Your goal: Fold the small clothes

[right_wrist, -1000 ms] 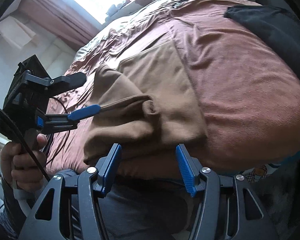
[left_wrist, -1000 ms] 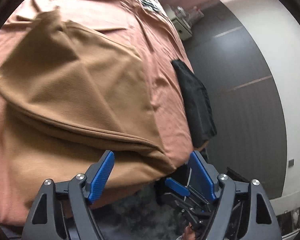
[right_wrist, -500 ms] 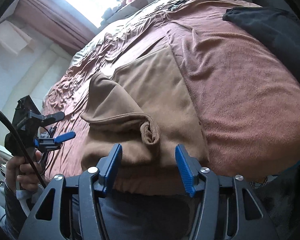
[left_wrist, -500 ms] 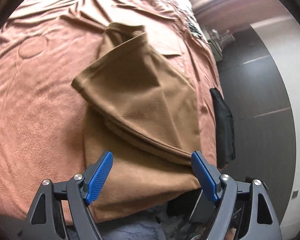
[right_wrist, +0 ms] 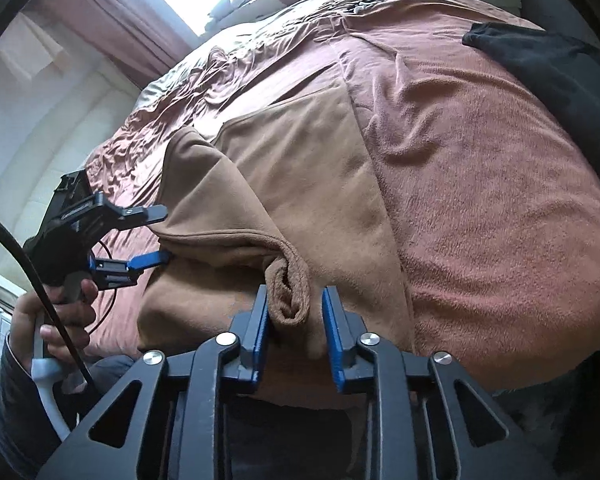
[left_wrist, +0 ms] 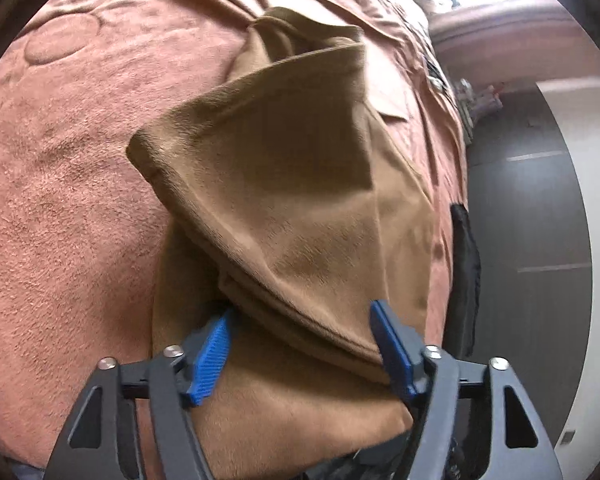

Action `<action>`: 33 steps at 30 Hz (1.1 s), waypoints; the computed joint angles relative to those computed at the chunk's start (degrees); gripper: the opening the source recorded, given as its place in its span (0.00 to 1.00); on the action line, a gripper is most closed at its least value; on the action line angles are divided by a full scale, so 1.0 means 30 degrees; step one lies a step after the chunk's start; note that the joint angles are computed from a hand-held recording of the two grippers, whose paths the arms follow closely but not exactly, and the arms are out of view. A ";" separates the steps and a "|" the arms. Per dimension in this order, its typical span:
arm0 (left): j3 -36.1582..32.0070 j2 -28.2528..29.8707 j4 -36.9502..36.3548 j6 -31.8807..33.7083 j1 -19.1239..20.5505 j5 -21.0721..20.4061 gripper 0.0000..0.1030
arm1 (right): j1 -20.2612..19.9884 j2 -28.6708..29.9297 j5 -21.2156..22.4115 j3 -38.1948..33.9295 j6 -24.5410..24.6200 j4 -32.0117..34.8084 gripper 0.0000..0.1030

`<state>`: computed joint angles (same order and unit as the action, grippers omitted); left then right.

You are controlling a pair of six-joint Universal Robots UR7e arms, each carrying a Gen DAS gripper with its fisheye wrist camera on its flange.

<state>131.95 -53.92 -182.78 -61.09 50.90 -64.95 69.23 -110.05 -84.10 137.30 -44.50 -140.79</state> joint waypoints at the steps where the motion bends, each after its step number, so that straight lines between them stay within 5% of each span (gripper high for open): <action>1: -0.0037 -0.0002 0.0132 -0.0073 0.0049 0.0208 0.55 | 0.0019 0.0034 -0.0037 0.0025 -0.0051 -0.0157 0.15; 3: -0.0085 -0.0081 0.0566 -0.0453 0.0035 0.0688 0.24 | -0.0020 0.0008 -0.0026 0.0102 -0.0175 -0.0383 0.08; 6: -0.0103 -0.0231 0.0354 0.0049 -0.0017 0.0554 0.09 | -0.0291 -0.0292 0.0195 0.0267 -0.0713 -0.0329 0.04; 18: -0.2866 -0.0635 0.2374 0.3816 -0.1371 0.1597 0.07 | -0.1953 -0.1535 0.1976 0.0240 -0.1915 0.1256 0.02; 33: -0.8451 0.2677 0.5944 0.6447 -0.0622 0.0753 0.07 | -0.2932 -0.1591 0.2382 0.0194 -0.1812 0.1614 0.02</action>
